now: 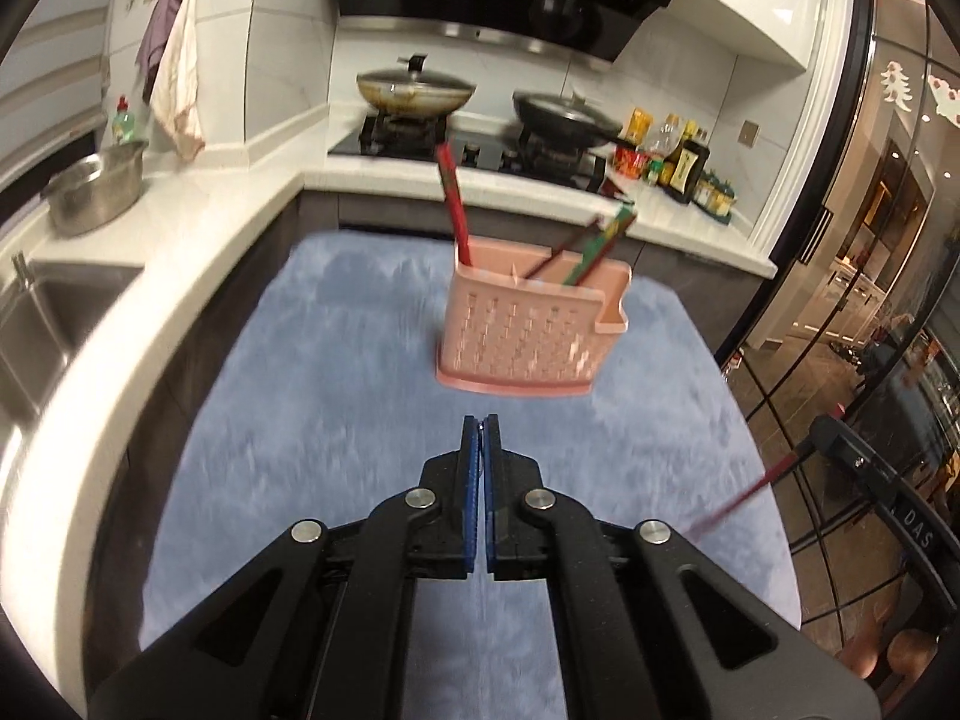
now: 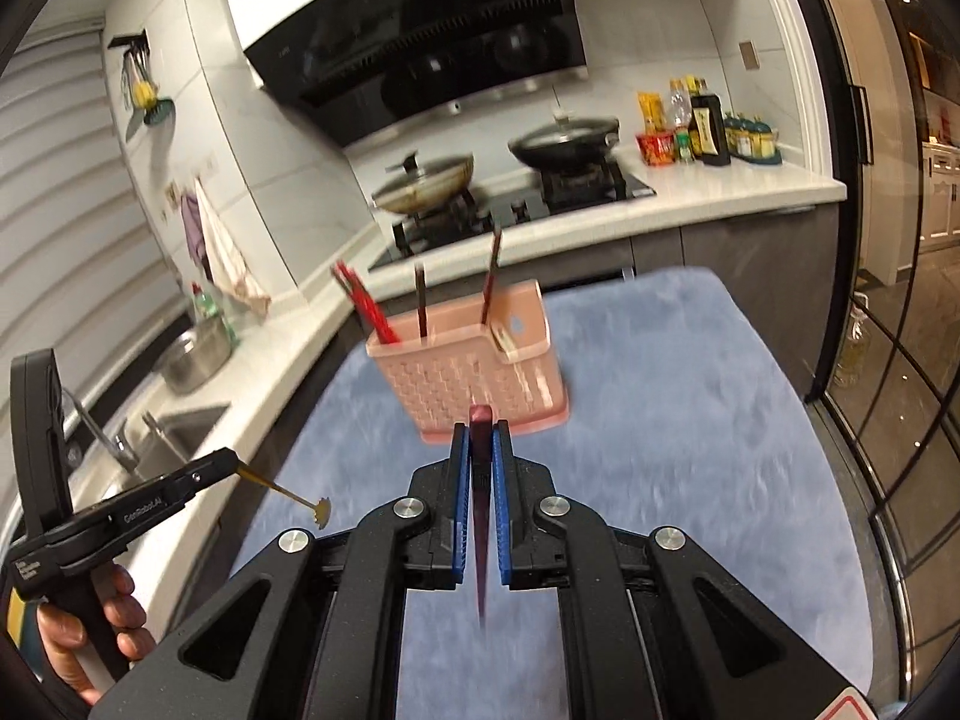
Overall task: Organize utensils
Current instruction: 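Lift the chopstick and spoon and carry them over the pink holder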
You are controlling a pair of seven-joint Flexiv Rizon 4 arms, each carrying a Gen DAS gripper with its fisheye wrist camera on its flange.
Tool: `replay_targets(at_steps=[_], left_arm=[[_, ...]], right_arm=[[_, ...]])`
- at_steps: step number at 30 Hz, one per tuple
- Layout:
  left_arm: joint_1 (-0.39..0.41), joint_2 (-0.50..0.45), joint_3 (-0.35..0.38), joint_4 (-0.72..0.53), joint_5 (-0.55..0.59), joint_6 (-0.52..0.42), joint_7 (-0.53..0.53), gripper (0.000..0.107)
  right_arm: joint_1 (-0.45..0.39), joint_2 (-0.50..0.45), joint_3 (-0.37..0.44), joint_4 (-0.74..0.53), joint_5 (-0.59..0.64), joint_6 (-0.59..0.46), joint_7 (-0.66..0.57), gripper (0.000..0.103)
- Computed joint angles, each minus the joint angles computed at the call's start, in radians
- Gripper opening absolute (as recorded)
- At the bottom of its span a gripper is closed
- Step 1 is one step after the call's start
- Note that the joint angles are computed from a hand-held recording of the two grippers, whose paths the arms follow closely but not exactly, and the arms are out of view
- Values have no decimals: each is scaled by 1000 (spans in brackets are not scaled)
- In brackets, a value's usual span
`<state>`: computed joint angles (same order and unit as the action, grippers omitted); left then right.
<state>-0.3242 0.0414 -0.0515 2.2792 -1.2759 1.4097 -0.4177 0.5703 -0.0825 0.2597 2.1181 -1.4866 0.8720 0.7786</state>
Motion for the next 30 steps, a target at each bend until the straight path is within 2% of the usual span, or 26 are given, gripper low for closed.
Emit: replay_targets(at_steps=[3,5,12,16,22,30], left_arm=[[40,-20,10,-60,122,-70,-99,1],[60,-35,9,-103,162,-104,-132,1],[101,-105,-20,-260,230,-139,-211,1],[131,-164,-38,-352,284,-179,-286,1],[165,-246,-69,-447,364,-186,-371,1],[200,-342,-100,-520,483,-212,-463,1]], right_arm=[[-25,9,-21,-26,-29,29,-16,7],[-42,13,-32,-51,-47,36,-33,7],[-92,-2,-64,-151,-122,33,-73,7],[-108,-38,-88,-232,-157,23,-113,7],[-123,-110,-128,-339,-174,47,-153,7],[-115,-209,-174,-424,-123,97,-217,7]])
